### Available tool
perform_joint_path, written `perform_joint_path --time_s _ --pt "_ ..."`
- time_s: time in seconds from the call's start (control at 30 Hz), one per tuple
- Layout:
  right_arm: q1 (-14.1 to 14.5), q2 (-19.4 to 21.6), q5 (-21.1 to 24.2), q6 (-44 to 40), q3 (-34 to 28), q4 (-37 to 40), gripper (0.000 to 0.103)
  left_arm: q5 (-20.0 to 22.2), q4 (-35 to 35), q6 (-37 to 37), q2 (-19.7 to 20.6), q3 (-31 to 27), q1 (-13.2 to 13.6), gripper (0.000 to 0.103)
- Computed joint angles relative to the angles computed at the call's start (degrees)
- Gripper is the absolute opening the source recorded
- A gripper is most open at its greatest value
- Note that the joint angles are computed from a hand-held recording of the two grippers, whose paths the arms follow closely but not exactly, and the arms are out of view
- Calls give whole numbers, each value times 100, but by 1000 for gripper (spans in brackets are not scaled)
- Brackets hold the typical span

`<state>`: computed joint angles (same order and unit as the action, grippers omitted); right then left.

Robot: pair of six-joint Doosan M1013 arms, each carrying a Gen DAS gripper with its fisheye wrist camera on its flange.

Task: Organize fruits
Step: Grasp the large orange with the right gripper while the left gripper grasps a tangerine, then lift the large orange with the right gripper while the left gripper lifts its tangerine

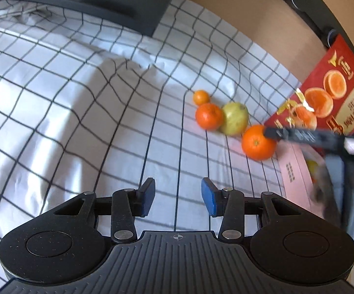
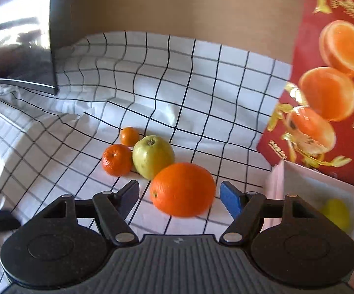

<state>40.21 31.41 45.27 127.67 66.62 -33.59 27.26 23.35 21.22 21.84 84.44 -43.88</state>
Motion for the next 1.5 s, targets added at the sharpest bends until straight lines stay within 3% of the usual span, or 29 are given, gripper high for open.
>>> perform_joint_path --time_s 0.1,0.2,0.3,0.33,0.4,0.53,0.7,0.9,1.03,1.2,1.37,1.5 --pt "-44 292 335 241 -389 -155 74 -99 -271 394 -31 93 35 46" --pt "-81 500 354 235 -738 -132 74 -221 -320 396 -62 173 70 46" --pt "-147 779 713 -810 -1273 521 78 -412 -267 283 -106 265 97 46" --pt "-127 852 842 -897 -1364 381 81 -458 -270 297 -113 284 106 46" --pt "-135 813 688 -683 -1253 230 87 -485 -374 437 -98 268 131 46" --pt "-234 716 672 -343 -1123 685 87 -474 -660 962 -3 117 201 46" --pt "-184 448 704 -341 -600 970 75 -437 -737 1742 277 -334 297 46" --pt "120 178 700 71 21 282 72 -51 -747 3055 898 -1317 322 46" --pt "161 17 659 205 289 365 70 303 -570 3604 1305 -1959 312 46" --pt "178 -80 615 151 469 477 70 624 -1248 4583 1652 -2485 380 54" --pt "193 -112 611 114 545 478 70 816 -1074 4760 1798 -2710 358 57" --pt "183 -134 516 99 590 464 70 822 -1483 4892 1819 -2737 429 57"
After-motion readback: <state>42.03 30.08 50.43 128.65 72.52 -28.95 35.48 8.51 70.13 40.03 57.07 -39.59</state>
